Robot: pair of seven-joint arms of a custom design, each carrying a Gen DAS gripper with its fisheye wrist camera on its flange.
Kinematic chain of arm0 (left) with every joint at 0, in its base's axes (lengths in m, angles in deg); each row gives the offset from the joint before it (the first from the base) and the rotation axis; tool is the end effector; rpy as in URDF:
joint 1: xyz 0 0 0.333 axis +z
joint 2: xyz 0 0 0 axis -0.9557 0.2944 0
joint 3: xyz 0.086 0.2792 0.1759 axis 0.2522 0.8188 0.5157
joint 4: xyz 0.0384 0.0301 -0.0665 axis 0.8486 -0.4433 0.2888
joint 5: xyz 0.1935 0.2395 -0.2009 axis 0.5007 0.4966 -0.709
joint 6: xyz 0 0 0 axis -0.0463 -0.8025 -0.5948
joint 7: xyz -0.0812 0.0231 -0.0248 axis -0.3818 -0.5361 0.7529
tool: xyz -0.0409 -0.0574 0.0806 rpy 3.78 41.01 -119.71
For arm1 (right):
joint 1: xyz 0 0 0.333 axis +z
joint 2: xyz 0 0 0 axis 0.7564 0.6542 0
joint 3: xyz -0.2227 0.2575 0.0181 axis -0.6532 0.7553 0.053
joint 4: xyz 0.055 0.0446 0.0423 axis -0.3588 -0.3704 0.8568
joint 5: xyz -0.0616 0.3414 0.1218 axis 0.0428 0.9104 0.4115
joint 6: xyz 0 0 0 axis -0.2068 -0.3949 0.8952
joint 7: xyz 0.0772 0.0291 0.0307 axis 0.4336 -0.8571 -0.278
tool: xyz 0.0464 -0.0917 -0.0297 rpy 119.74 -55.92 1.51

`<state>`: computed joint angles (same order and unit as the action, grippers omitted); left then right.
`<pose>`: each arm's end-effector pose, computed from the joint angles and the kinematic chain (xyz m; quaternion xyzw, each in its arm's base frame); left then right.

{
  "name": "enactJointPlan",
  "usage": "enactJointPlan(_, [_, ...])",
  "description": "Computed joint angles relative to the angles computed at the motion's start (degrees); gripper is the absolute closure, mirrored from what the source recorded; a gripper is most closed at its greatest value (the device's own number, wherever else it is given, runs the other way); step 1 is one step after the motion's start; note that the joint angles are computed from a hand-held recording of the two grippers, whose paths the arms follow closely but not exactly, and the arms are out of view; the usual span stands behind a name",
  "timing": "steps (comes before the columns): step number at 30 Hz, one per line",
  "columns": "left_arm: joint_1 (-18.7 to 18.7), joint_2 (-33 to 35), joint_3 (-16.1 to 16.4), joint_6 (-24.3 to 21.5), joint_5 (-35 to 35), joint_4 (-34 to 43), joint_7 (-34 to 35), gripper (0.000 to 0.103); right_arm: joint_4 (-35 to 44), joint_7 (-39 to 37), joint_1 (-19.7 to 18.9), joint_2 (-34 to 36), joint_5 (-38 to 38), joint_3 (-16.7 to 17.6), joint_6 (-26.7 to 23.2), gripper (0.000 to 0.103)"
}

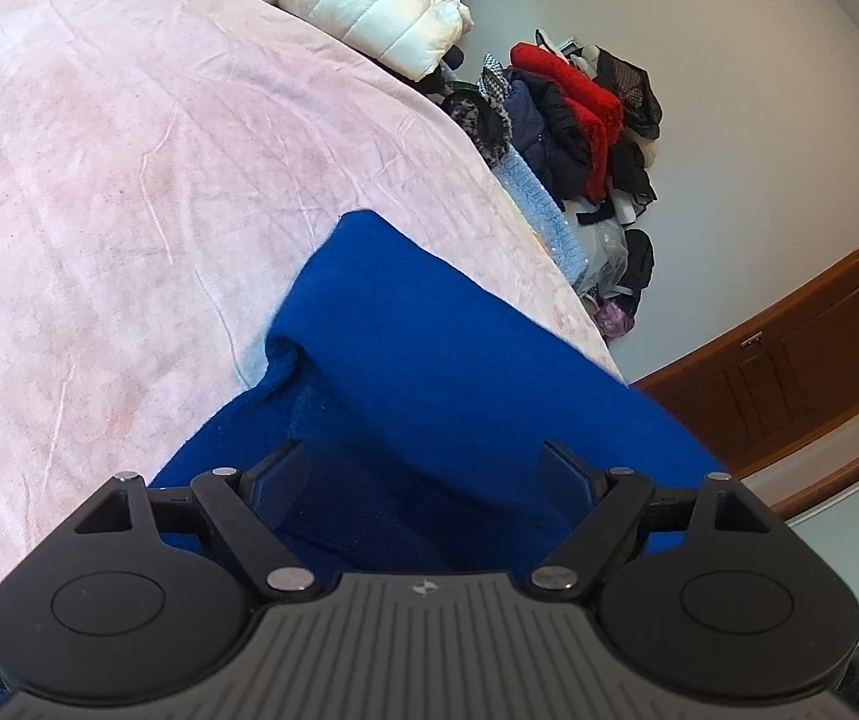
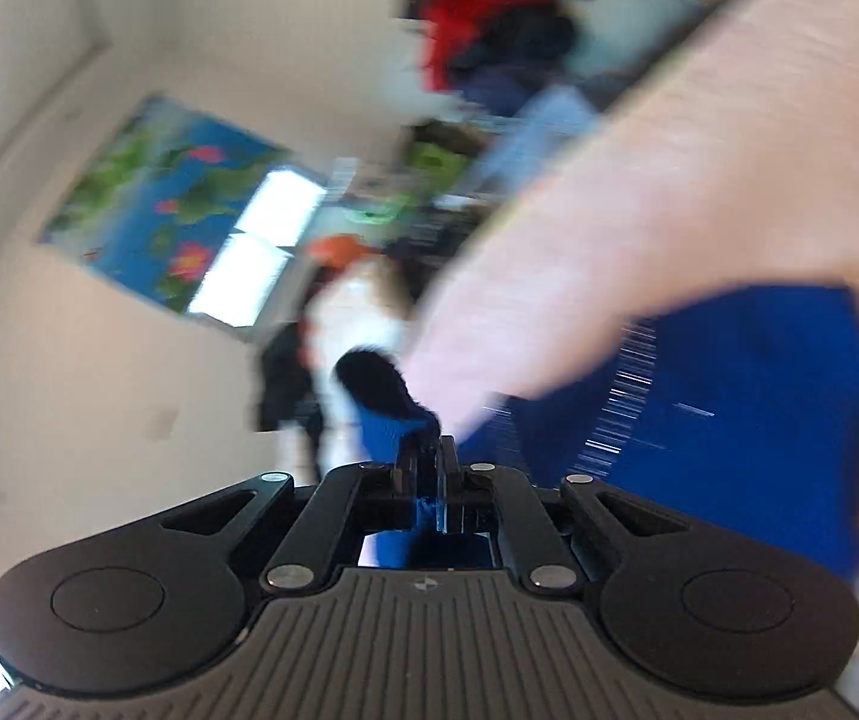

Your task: Fold small clothes

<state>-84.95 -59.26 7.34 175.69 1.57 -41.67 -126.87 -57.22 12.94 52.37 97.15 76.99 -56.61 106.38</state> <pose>0.4628 -0.2802 0.4979 -0.8144 0.3231 -0.4727 0.0945 0.6228 0.0733 0.5230 -0.5097 0.6373 0.1539 0.5571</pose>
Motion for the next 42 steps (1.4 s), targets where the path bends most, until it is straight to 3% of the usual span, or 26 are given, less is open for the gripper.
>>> enactJointPlan(3, [-0.17, 2.59, 0.17, -0.70, -0.94, 2.95, 3.46, 0.019, -4.67, 8.65, 0.61, 2.13, -9.00, -1.39, 6.57, 0.092])
enactJointPlan(7, [-0.75, 7.33, 1.08, -2.29, -6.62, 8.56, 14.95, 0.019, -7.72, 5.03, -0.10, 1.61, -3.65, -0.02, 7.17, 0.092])
enactJointPlan(9, [-0.96, 9.67, 1.38, -3.13, -12.40, 10.93, 23.23, 0.019, -6.36, 3.81, 0.14, 1.52, -2.34, 0.27, 7.10, 0.092])
enactJointPlan(12, [-1.65, 12.14, 2.22, -3.09, -17.87, 12.71, 30.31, 0.019, -4.00, 0.18, -0.45, 1.18, 1.34, 0.17, 6.28, 0.092])
enactJointPlan(15, [-2.05, 13.81, 1.73, -5.52, -26.92, 13.00, 39.05, 0.019, -2.67, 5.58, -0.11, 2.65, -6.07, -0.93, 8.34, 0.092])
enactJointPlan(17, [-3.80, 13.90, 3.07, -6.48, -25.90, 13.13, 39.54, 0.019, -2.87, 11.59, -0.60, 4.66, -11.56, -1.33, 6.51, 0.093])
enactJointPlan(20, [-4.58, 14.73, 2.24, -10.74, -29.94, 14.87, 47.47, 0.019, -5.10, 8.59, -1.57, 3.92, -7.58, -0.05, 6.92, 0.085])
enactJointPlan(22, [-5.52, 15.62, 1.81, -14.47, -32.03, 16.80, 52.56, 0.019, -4.69, 9.94, -1.32, 3.85, -8.24, -0.11, 7.68, 0.072])
enactJointPlan(23, [-6.01, 15.94, 1.60, -16.43, -33.10, 17.70, 54.85, 0.019, -4.57, 10.04, -1.16, 3.57, -8.31, -0.11, 8.61, 0.065])
enactJointPlan(25, [-7.21, 15.84, 1.20, -20.68, -35.24, 19.13, 57.88, 0.019, -4.96, 9.15, 0.03, 2.13, -9.34, -0.07, 13.47, 0.065])
enactJointPlan(28, [-10.25, 15.16, 2.10, -23.19, -29.05, 20.45, 56.91, 0.018, -4.85, 6.32, 2.99, 0.64, -12.83, 0.51, 24.73, 0.058])
enactJointPlan(29, [-11.26, 15.74, 2.13, -24.85, -26.87, 21.85, 57.77, 0.018, -4.18, 3.46, 3.06, 0.60, -12.01, 1.08, 25.15, 0.055])
enactJointPlan(31, [-12.38, 18.30, 1.76, -27.74, -25.86, 25.84, 62.01, 0.018, -2.17, 0.89, 2.75, 1.42, -12.58, 1.55, 20.70, 0.045])
enactJointPlan(34, [-11.76, 22.97, 0.94, -29.49, -32.88, 31.20, 68.48, 0.018, 1.55, 4.42, 3.73, 4.66, -18.73, 1.82, 15.18, 0.043])
enactJointPlan(36, [-12.15, 25.94, 0.99, -32.55, -36.82, 34.47, 72.97, 0.018, 3.14, 7.96, 5.04, 6.76, -24.42, 1.53, 15.22, 0.042])
enactJointPlan(37, [-13.57, 26.61, 2.16, -33.94, -35.03, 35.17, 73.64, 0.009, 3.27, 10.89, 6.12, 7.35, -29.29, 0.86, 15.31, 0.044])
enactJointPlan(38, [-13.99, 27.05, 2.52, -34.78, -35.11, 35.64, 74.81, 0.005, 2.42, 12.80, 7.29, 7.40, -33.62, -0.18, 15.45, 0.055])
enactJointPlan(39, [-13.81, 26.77, 2.79, -34.01, -35.53, 35.03, 74.72, 0.004, 1.11, 10.69, 6.93, 6.90, -34.58, 0.78, 17.80, 0.066])
enactJointPlan(40, [-13.45, 26.61, 2.80, -33.52, -36.24, 34.73, 75.53, 0.000, -0.55, 9.15, 6.90, 5.87, -35.74, 0.90, 18.90, 0.070])
enactJointPlan(42, [-13.20, 26.48, 3.22, -32.25, -36.19, 34.13, 76.47, 0.000, -2.46, 10.31, 6.52, 4.65, -36.48, 0.64, 19.60, 0.092])
